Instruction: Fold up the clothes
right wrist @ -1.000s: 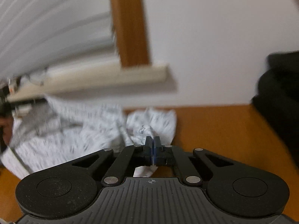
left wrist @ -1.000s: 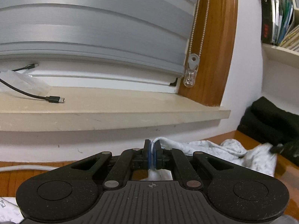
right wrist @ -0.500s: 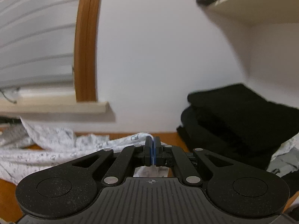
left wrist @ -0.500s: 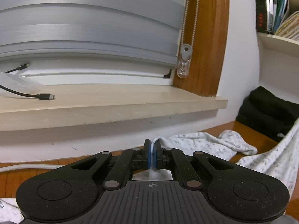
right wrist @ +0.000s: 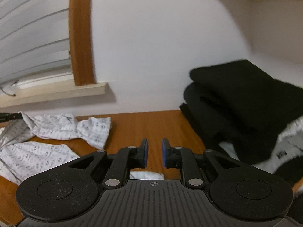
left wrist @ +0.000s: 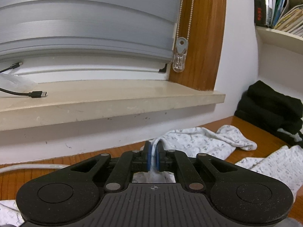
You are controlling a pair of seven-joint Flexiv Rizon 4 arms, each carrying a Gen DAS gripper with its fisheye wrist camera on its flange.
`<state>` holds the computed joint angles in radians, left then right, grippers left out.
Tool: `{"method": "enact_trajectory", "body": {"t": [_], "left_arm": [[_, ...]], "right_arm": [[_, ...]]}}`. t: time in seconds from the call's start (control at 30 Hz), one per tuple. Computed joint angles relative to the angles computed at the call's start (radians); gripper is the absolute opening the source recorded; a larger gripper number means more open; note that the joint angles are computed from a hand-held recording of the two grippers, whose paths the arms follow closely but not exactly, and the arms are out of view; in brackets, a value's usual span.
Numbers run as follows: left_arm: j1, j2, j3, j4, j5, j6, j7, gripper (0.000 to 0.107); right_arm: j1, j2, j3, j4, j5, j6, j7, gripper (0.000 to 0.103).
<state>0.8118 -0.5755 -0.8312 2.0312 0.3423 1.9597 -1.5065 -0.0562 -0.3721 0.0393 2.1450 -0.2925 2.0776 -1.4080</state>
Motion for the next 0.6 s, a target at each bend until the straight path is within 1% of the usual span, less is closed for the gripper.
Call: {"method": "enact_trajectory", "body": {"t": [0.03, 0.1, 0.13, 0.17, 0.27, 0.33, 0.5, 0.53, 0.6], "left_arm": [[-0.003, 0.002, 0.004, 0.0, 0.0, 0.001, 0.001, 0.004], [-0.006, 0.002, 0.007, -0.001, 0.0, 0.001, 0.001, 0.004], [-0.008, 0.002, 0.009, -0.002, 0.0, 0.001, 0.002, 0.004], [-0.01, 0.003, 0.011, -0.002, 0.0, 0.001, 0.003, 0.004], [-0.014, 0.002, 0.017, -0.004, 0.0, 0.001, 0.005, 0.004], [-0.014, 0.0, 0.017, -0.005, 0.001, 0.001, 0.005, 0.004], [-0.017, -0.005, 0.022, -0.007, 0.006, 0.005, 0.008, 0.004], [-0.02, -0.004, 0.025, -0.008, 0.006, 0.005, 0.008, 0.004], [-0.026, -0.003, 0.031, -0.009, 0.005, 0.004, 0.009, 0.004]], "right_arm": [[-0.005, -0.011, 0.013, -0.017, -0.019, -0.01, 0.009, 0.019], [-0.02, -0.049, 0.047, -0.06, -0.075, -0.035, 0.032, 0.028], [-0.031, -0.074, 0.07, -0.089, -0.111, -0.053, 0.046, 0.036], [-0.044, -0.101, 0.095, -0.119, -0.15, -0.072, 0.06, 0.039], [-0.098, -0.19, 0.191, -0.225, -0.275, -0.145, 0.1, 0.04], [-0.117, -0.262, 0.258, -0.311, -0.337, -0.219, 0.108, 0.04], [-0.025, -0.364, 0.261, -0.47, -0.321, -0.344, 0.037, 0.043], [-0.013, -0.385, 0.266, -0.502, -0.319, -0.371, 0.022, 0.045], [0.001, -0.405, 0.27, -0.536, -0.312, -0.41, -0.011, 0.045]]}}
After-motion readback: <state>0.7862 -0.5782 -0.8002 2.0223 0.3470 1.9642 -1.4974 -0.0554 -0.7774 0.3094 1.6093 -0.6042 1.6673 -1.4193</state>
